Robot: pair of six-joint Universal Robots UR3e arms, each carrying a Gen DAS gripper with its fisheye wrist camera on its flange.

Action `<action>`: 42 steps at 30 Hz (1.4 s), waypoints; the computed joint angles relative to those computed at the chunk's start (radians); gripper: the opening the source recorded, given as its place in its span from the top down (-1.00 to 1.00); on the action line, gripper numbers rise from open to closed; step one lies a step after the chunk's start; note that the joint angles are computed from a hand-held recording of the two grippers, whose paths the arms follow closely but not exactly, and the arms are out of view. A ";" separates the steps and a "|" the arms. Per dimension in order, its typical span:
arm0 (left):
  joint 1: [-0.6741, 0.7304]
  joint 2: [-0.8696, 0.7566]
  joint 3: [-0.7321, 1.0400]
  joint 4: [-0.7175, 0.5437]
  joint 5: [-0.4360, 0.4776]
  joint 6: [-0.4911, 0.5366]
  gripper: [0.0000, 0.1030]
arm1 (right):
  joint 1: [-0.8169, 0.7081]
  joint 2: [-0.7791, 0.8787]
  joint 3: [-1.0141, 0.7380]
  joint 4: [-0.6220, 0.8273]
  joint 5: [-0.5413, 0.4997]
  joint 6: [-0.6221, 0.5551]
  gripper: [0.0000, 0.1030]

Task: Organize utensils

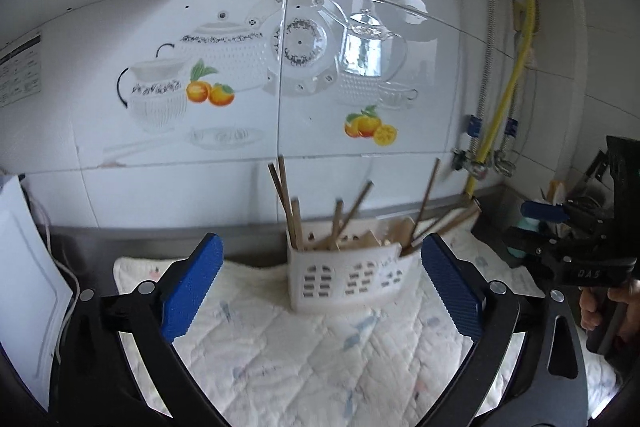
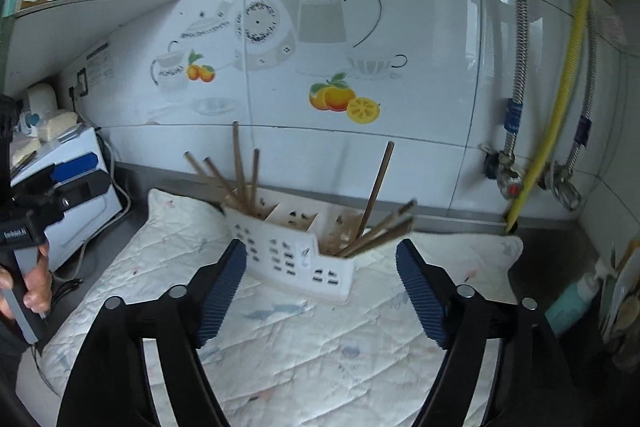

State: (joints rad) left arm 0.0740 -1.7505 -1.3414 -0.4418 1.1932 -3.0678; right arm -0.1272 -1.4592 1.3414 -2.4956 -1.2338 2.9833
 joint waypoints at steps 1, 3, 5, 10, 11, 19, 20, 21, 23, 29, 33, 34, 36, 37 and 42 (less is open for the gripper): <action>0.001 0.029 -0.050 0.020 0.001 0.004 -0.90 | -0.003 -0.041 0.065 -0.030 0.007 0.005 -0.52; 0.006 0.088 -0.149 0.054 -0.004 0.013 -0.90 | -0.006 -0.095 0.153 -0.069 0.016 0.010 -0.62; 0.002 0.130 -0.224 0.082 0.011 0.023 -0.90 | -0.006 -0.145 0.234 -0.103 0.020 0.012 -0.64; -0.033 0.231 -0.394 0.142 0.075 0.067 -0.90 | -0.005 -0.257 0.413 -0.174 0.023 0.021 -0.68; -0.041 0.251 -0.429 0.157 0.087 0.068 -0.90 | -0.004 -0.283 0.457 -0.195 0.021 0.024 -0.70; -0.054 0.364 -0.601 0.216 0.099 0.037 -0.90 | -0.017 -0.434 0.681 -0.256 0.031 0.053 -0.70; -0.049 0.379 -0.618 0.209 0.089 0.029 -0.90 | -0.015 -0.450 0.702 -0.262 0.025 0.055 -0.70; -0.045 0.391 -0.632 0.209 0.083 0.023 -0.90 | -0.014 -0.465 0.720 -0.263 0.023 0.056 -0.70; -0.031 0.422 -0.670 0.205 0.057 0.011 -0.90 | -0.013 -0.493 0.752 -0.263 0.022 0.056 -0.70; -0.019 0.477 -0.747 0.217 0.046 -0.006 -0.90 | 0.013 -0.574 0.854 -0.290 -0.026 0.078 -0.78; -0.003 0.513 -0.791 0.213 0.034 -0.025 -0.90 | 0.031 -0.616 0.893 -0.293 -0.051 0.088 -0.79; -0.003 0.516 -0.793 0.209 0.035 -0.028 -0.90 | 0.036 -0.622 0.897 -0.290 -0.056 0.088 -0.79; 0.003 0.530 -0.806 0.192 0.025 -0.024 -0.90 | 0.055 -0.637 0.907 -0.286 -0.080 0.086 -0.80; 0.005 0.539 -0.817 0.190 0.024 -0.021 -0.90 | 0.073 -0.640 0.912 -0.292 -0.108 0.089 -0.80; -0.007 0.570 -0.860 0.185 0.075 -0.031 -0.90 | 0.101 -0.675 0.949 -0.292 -0.144 0.105 -0.84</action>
State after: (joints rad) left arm 0.0667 -1.1803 -2.2017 -0.2569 1.2683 -3.0989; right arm -0.0265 -2.1345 2.2907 -2.7873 -1.3782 3.0886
